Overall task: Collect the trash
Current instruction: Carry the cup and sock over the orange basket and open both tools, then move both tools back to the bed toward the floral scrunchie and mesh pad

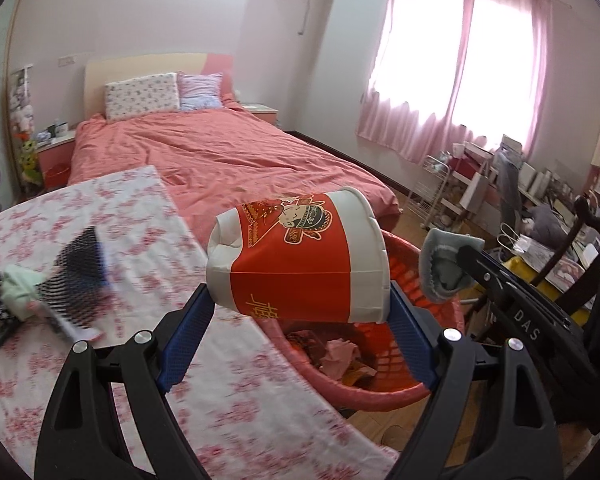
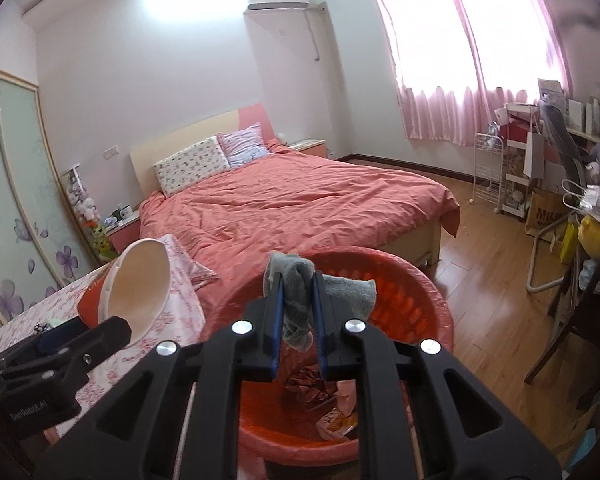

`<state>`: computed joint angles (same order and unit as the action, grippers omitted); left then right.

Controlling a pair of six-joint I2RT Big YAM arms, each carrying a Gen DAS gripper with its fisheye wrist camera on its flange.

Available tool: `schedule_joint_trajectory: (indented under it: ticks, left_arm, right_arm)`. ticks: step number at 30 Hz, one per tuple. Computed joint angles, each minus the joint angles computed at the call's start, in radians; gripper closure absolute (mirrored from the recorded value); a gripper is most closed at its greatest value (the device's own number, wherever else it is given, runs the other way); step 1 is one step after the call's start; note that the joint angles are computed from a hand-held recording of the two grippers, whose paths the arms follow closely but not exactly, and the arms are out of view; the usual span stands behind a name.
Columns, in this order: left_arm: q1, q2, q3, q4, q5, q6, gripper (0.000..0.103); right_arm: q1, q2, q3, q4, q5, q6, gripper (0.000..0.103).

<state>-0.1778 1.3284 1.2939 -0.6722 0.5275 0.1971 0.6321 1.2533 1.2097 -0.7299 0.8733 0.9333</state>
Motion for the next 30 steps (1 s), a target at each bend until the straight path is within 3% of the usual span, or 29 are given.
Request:
schedule_joint_trajectory:
  ticks: [7,20,30]
  left_arm:
    - [-0.065,0.026,-0.004,0.007,-0.029,0.005,0.019]
    - [-0.112,0.057,0.011,-0.011,-0.057,0.011,0.019]
    - [-0.119,0.097,0.038,-0.088,-0.074,0.021,0.018]
  right_arm:
    - [-0.047,-0.033,-0.055,0.036,-0.033,-0.006,0.089]
    - [-0.087,-0.044,-0.086,0.112,-0.071,-0.035,0.088]
    - [-0.113,-0.066,-0.114,0.132,-0.097,-0.005,0.066]
